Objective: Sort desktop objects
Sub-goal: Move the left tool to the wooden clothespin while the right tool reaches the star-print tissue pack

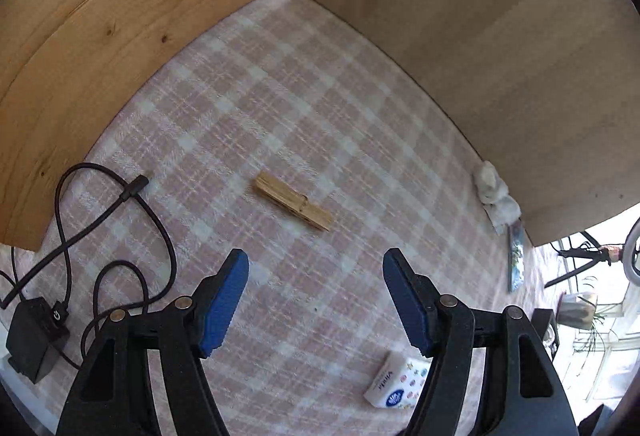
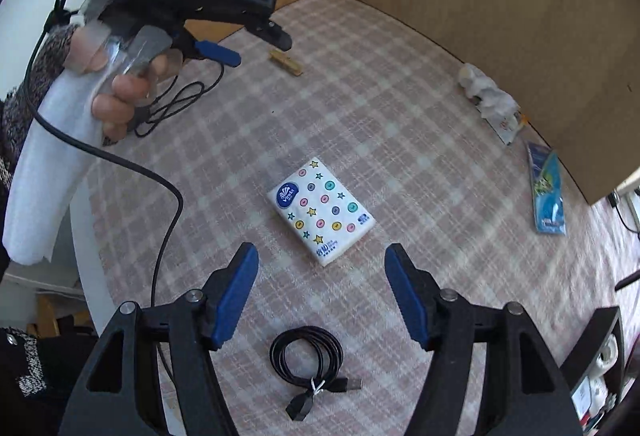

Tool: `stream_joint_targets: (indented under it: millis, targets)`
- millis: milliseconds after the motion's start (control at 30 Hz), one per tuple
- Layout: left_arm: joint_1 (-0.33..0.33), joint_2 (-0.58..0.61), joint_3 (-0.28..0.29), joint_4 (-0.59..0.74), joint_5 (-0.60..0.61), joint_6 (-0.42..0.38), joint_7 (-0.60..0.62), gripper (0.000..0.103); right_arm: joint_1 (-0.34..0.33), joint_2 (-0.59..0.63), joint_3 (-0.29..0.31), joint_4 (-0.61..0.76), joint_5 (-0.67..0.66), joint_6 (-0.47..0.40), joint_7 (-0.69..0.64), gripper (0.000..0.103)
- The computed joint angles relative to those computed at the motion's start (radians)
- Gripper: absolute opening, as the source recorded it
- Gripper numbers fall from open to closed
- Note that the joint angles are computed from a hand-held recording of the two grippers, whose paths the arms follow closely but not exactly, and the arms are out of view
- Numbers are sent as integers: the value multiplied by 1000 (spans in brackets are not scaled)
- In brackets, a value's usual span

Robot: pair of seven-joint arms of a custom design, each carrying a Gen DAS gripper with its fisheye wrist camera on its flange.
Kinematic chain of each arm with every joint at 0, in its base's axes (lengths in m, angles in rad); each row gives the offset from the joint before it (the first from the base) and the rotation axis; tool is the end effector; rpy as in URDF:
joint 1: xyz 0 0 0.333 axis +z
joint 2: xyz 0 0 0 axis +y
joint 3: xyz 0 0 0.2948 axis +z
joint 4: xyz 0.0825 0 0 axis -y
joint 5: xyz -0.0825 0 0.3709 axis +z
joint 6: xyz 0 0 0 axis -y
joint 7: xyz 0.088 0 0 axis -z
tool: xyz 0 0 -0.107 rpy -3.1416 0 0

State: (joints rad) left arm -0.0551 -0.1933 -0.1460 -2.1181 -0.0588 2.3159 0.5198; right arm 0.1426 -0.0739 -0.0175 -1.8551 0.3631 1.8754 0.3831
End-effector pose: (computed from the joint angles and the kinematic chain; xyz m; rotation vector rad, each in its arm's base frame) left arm 0.5118 -0.1094 0.5205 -2.8633 1.0328 -0.5981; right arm 0.5316 0.0937 0.5429 -2.7343 0.4856 -0.0021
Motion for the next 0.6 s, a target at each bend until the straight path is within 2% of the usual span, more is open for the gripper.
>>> stream_joint_targets:
  millis: [100,233,267,333,433,467,600]
  targets:
    - [7,38,6,11,-3,12,-12,67,21,-11,20,-43,-37,64,-54,65]
    - [8,92,9,41,-8,16,3,64,44,-1,32,-59,-66,91,-99,65]
    - [6,105,9,50,-11,14,15,58,48,2,34,-62,-72,98,-106,65]
    - [3,128,3,75,23,-1,16,54,56,7,40,-73,-86,124,-110,65]
    - [-4,165,0,115,46,-22,39,43,63,26,42,-69,-96,135,-104,65]
    - [-7,179,-1,129,49,-31,51,36,63,35,43,-62,-98,130,-100,65]
    - [-23,217,-7,170,99,-54,66,25,64,53,45,-58,-107,151,-89,65]
